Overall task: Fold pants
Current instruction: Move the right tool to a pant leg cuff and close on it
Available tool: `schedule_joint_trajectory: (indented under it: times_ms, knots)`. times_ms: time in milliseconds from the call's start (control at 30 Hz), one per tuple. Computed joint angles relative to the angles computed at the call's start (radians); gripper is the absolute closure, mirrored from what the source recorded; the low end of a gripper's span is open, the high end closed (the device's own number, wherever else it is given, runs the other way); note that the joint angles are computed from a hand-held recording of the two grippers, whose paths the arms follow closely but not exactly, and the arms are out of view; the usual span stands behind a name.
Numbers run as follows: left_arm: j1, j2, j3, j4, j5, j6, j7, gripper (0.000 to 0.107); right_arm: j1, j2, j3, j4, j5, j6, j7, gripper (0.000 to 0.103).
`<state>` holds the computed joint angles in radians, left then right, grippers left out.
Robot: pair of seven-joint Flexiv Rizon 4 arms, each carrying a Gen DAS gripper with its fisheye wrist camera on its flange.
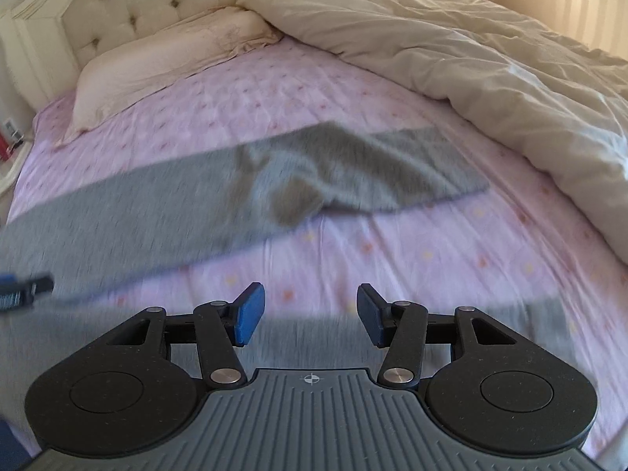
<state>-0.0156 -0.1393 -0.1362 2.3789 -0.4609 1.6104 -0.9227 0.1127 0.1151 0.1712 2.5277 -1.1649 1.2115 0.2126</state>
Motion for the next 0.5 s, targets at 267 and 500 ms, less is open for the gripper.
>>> schedule_joint_trajectory:
  times_ms: [267, 500]
  knots:
    - [-0.049, -0.101, 0.135, -0.16, 0.204, -0.112, -0.156, 0.04, -0.019, -0.267, -0.129, -0.265, 0.175, 0.039, -0.141, 0.052]
    - [-0.029, -0.146, 0.15, -0.223, 0.265, -0.135, -0.207, 0.04, 0.015, -0.418, -0.216, -0.429, 0.277, 0.025, -0.088, 0.052]
